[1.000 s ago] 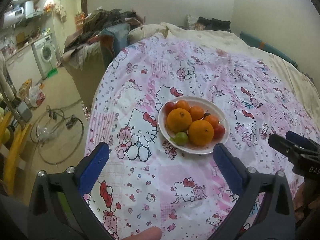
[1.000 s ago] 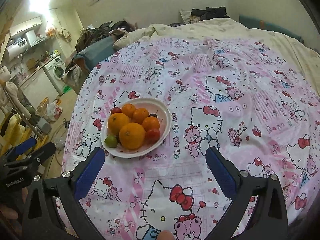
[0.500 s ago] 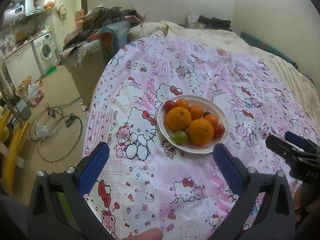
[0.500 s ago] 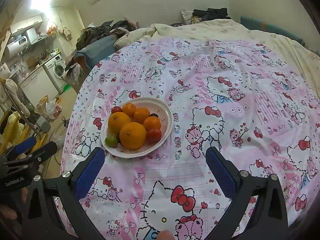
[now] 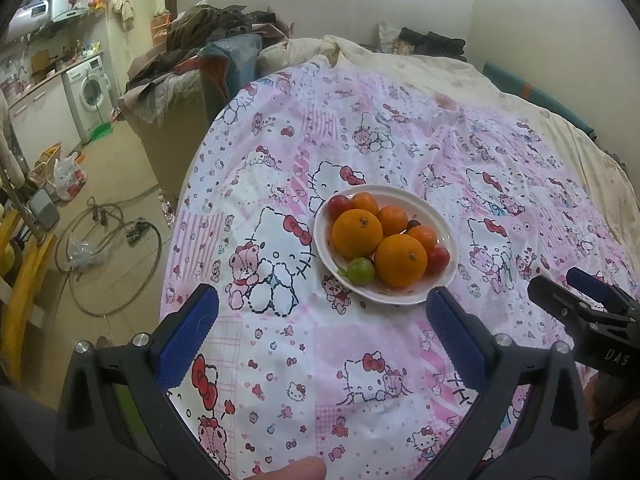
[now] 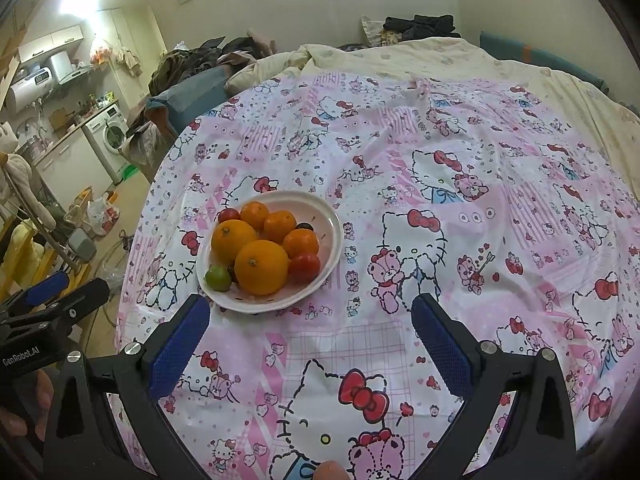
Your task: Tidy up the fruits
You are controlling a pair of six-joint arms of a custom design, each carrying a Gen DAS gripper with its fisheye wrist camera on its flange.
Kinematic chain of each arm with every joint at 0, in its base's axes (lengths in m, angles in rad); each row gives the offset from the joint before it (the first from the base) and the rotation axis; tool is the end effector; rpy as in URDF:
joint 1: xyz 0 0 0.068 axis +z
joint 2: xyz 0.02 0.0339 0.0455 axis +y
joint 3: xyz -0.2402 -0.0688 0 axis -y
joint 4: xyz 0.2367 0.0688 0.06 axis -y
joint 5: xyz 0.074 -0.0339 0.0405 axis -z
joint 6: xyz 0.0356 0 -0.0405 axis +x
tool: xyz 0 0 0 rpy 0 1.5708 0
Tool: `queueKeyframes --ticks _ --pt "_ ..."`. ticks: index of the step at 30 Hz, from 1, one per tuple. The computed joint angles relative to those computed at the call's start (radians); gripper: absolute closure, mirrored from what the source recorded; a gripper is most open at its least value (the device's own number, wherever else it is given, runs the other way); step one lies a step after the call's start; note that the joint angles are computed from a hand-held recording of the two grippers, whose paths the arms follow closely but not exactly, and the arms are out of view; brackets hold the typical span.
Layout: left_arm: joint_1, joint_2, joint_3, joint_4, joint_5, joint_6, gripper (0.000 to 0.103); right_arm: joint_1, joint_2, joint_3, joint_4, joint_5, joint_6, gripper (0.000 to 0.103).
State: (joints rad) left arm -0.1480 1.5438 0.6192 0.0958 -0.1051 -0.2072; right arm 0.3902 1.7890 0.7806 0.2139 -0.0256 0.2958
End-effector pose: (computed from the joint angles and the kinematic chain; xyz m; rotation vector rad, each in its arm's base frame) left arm 0.2754 -0.0373 0.1201 -0.1198 2.3910 -0.0406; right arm 0.3009 0.1247 0.1016 -0.1255 2.3914 0.3582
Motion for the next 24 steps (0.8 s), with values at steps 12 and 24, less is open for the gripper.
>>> queueKeyframes --ticks 12,24 --pt "0.01 0.001 0.004 -0.004 0.012 0.005 0.001 -0.002 0.001 -0.002 0.005 0.0 0.0 0.0" --pt "0.012 0.003 0.004 -0.002 0.013 0.009 0.001 -0.005 0.0 -0.002 0.005 -0.001 -0.002 0.0"
